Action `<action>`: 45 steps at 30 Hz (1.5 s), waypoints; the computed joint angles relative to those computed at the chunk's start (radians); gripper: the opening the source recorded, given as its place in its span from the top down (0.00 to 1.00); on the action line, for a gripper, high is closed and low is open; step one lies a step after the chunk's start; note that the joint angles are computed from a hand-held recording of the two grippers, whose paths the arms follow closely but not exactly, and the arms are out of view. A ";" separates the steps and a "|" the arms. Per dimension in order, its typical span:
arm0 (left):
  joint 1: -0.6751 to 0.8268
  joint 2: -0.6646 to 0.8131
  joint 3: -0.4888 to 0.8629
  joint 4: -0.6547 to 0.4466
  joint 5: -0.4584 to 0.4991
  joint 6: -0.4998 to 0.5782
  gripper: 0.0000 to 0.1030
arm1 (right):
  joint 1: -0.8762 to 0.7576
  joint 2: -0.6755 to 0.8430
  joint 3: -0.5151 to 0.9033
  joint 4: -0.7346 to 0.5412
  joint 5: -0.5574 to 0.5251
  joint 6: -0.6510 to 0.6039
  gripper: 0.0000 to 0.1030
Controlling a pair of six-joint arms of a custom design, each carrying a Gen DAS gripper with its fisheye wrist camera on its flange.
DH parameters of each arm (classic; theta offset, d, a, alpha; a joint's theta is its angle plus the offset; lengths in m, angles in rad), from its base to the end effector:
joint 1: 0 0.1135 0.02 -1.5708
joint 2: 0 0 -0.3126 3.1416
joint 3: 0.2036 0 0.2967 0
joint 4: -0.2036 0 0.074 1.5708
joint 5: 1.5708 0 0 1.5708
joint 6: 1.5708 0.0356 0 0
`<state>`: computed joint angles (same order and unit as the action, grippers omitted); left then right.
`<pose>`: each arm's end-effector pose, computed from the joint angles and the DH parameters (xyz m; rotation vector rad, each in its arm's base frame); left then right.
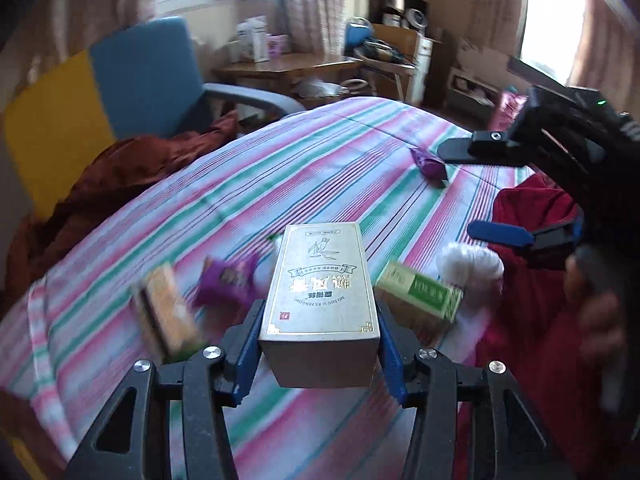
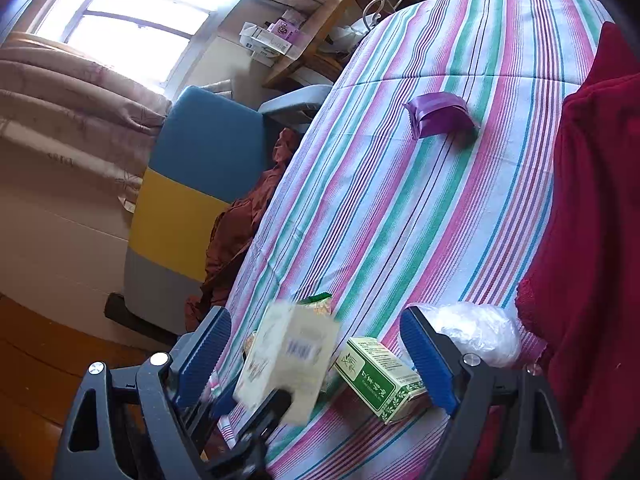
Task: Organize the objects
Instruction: 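Grasp the cream box with the left tool while the right grasps the green box, then carry the cream box and green box into the gold tray and open both tools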
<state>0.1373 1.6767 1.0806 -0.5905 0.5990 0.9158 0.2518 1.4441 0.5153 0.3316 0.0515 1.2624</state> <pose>0.3652 0.0302 0.2150 1.0814 2.2430 -0.4206 0.2843 0.0713 0.1652 1.1322 1.9822 0.7870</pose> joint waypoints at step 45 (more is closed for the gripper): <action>0.344 -0.028 -0.182 0.044 0.041 0.093 0.50 | 0.147 0.372 0.522 -0.778 0.017 -0.452 0.65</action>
